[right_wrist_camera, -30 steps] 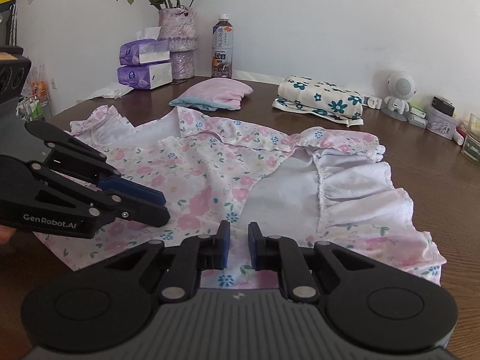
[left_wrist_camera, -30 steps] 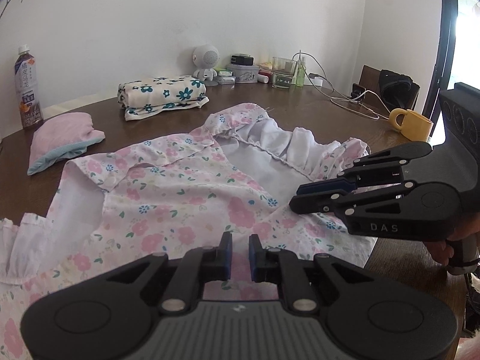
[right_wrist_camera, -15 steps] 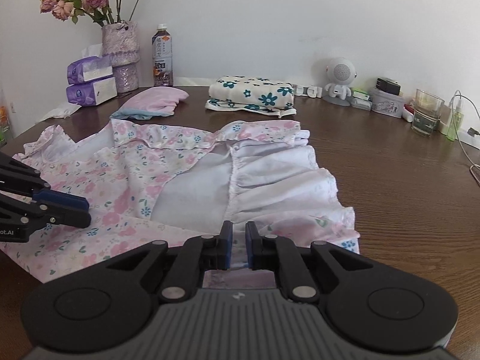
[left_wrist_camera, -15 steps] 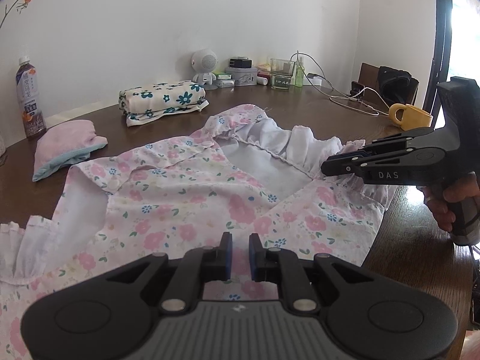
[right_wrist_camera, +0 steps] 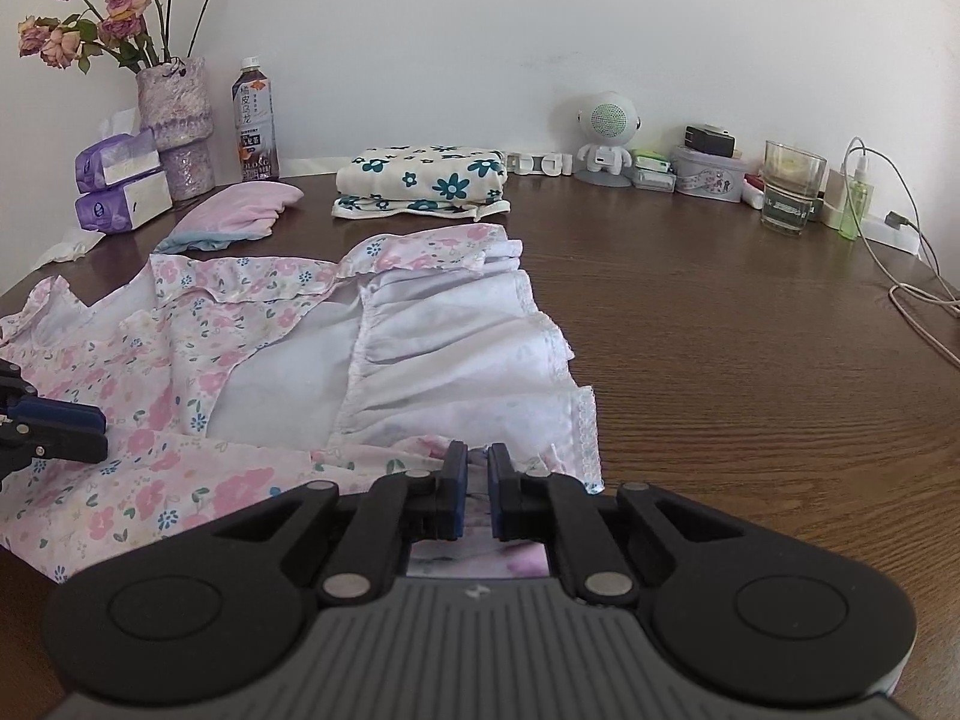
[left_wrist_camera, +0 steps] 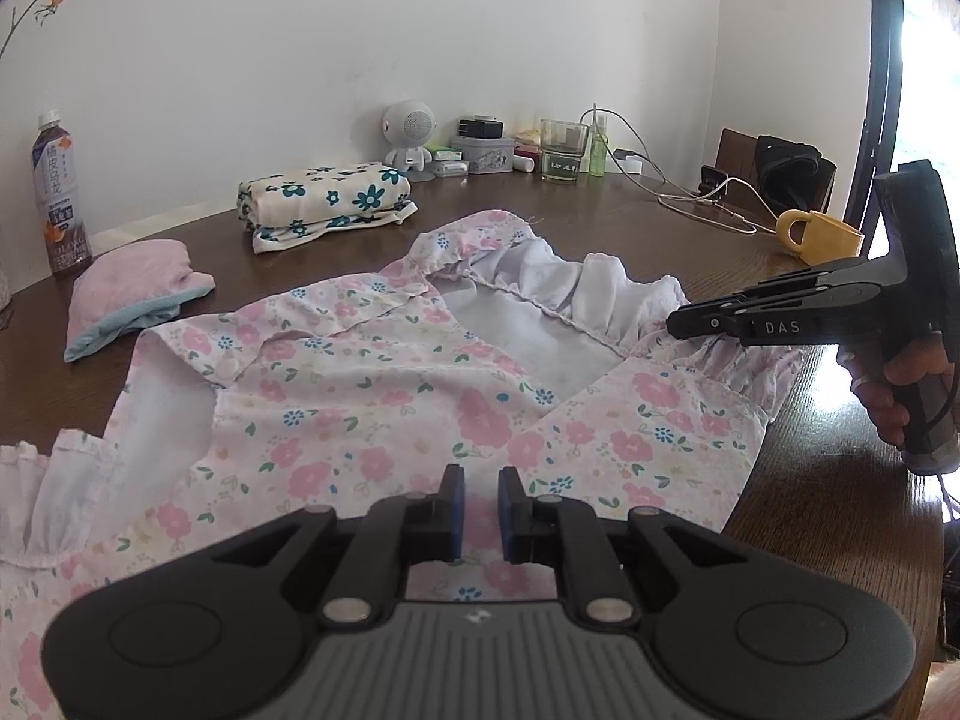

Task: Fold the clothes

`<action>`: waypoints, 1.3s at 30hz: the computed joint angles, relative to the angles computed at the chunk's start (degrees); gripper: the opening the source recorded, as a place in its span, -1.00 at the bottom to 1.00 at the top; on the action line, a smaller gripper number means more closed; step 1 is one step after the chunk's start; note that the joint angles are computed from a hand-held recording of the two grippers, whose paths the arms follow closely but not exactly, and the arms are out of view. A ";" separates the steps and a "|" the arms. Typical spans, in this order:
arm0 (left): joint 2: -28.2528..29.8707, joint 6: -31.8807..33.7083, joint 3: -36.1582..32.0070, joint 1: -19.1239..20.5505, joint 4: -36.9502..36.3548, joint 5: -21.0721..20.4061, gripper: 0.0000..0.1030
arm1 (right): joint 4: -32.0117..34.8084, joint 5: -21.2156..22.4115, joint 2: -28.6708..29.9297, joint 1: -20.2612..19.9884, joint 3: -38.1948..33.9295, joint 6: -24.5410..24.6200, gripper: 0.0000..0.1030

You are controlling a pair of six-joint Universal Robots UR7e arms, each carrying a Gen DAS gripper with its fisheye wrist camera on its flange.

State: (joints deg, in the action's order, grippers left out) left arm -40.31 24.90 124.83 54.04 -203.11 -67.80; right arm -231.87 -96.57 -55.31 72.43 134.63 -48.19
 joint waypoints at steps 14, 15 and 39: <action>0.24 -0.11 0.03 -0.09 -0.48 0.26 -0.78 | -9.53 -1.69 1.42 1.65 1.55 0.41 -0.86; 0.27 -0.06 0.04 -0.15 -0.55 0.35 -0.78 | -9.13 0.02 1.08 1.87 2.44 0.03 -0.86; 0.77 0.84 0.57 -0.90 -1.99 1.72 -0.77 | 4.35 0.60 6.25 7.52 -0.85 -3.54 -0.86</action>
State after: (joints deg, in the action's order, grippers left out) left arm -39.54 25.74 125.39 53.14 -205.10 -66.09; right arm -227.52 -95.97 -49.06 79.95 133.78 -51.73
